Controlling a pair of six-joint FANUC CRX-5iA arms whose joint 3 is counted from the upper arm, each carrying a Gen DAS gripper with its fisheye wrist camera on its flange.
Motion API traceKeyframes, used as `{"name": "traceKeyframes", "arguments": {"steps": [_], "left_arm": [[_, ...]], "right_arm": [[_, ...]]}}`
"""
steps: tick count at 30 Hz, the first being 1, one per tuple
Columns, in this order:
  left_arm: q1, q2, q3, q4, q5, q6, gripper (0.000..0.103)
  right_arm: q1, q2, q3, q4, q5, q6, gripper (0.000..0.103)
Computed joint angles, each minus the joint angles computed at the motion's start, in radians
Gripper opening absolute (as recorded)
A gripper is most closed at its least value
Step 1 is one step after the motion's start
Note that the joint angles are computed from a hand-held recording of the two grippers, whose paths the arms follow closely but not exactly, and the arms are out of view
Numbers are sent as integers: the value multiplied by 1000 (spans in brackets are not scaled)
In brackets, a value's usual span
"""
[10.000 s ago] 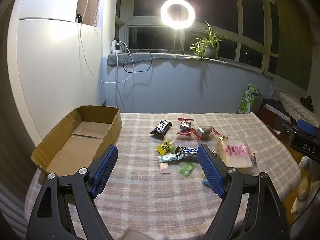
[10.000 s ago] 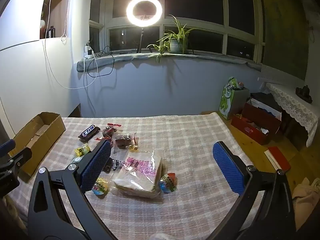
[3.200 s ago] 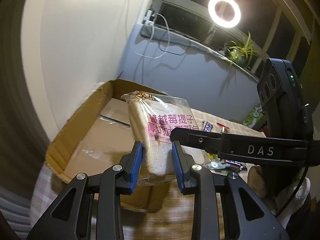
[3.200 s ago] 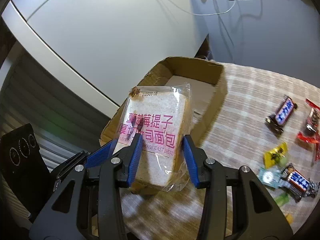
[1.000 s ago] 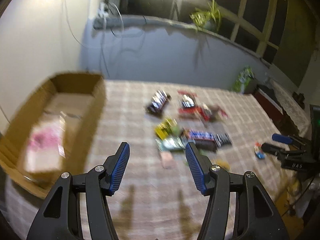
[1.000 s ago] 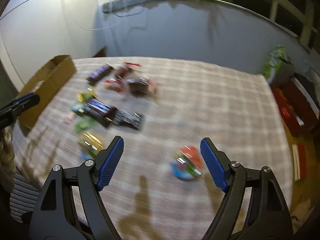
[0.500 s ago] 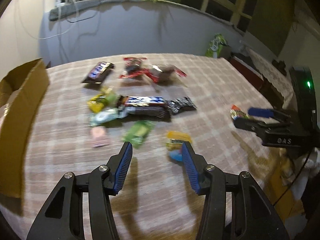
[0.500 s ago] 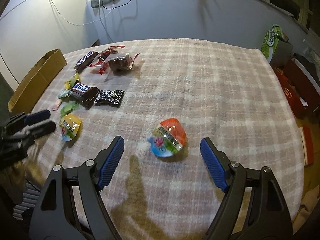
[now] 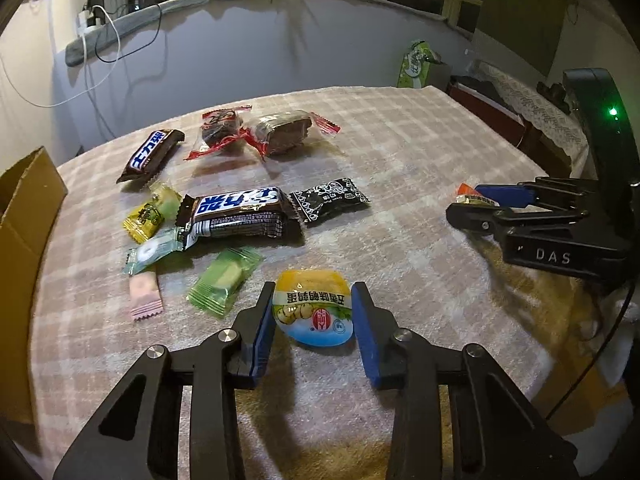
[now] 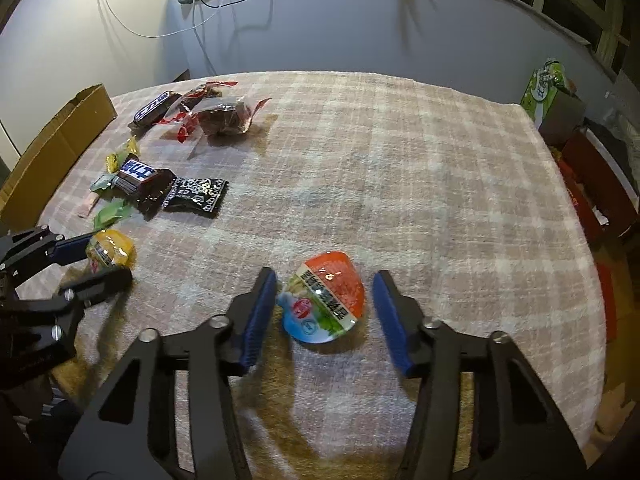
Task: Organize snacks
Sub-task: 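Grasp a yellow jelly cup with the left tool while the right tool grasps an orange-lidded jelly cup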
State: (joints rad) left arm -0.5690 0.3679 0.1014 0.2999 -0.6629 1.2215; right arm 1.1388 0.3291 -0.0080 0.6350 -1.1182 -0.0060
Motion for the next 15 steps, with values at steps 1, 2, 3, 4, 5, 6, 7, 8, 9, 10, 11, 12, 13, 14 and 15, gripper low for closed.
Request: {"name": "traceKeyframes", "arguments": {"steps": [1, 2, 3, 4, 5, 6, 7, 8, 9, 10, 11, 12, 13, 14, 15], "left_arm": [[0, 0, 0, -3, 1, 0, 35], [0, 0, 1, -6, 2, 1, 35], [0, -2, -2, -6, 5, 1, 35], [1, -4, -6, -1, 9, -3, 34], [1, -5, -9, 4, 12, -4, 34], [3, -8, -16, 13, 17, -8, 34], [4, -9, -19, 20, 20, -9, 34], [8, -15, -28, 34, 26, -17, 34], [11, -19, -36, 45, 32, -25, 34], [13, -22, -42, 56, 37, -31, 34], [17, -27, -49, 70, 39, -38, 34], [22, -31, -56, 86, 42, -47, 34], [27, -37, -63, 101, 45, -54, 34], [31, -41, -70, 114, 50, -60, 34], [36, -47, -77, 128, 55, -66, 34]], "right_arm": [[0, -5, -4, -1, 3, -5, 44], [0, -8, -7, -3, 4, -7, 43], [0, -10, -8, -4, 5, -8, 43], [0, -9, -7, -4, 3, -9, 42], [1, -8, -5, -4, 0, -9, 42], [1, -8, -7, -3, 2, -11, 41], [1, -10, -9, -2, 4, -15, 41], [1, -12, -11, -2, 7, -20, 40], [1, -15, -13, -2, 10, -24, 40], [2, -16, -14, 1, 11, -28, 40], [3, -17, -14, 4, 9, -33, 39], [4, -18, -13, 6, 9, -38, 39], [4, -21, -13, 9, 11, -42, 39], [4, -21, -10, 11, 13, -44, 39], [5, -21, -6, 15, 12, -43, 39]]}}
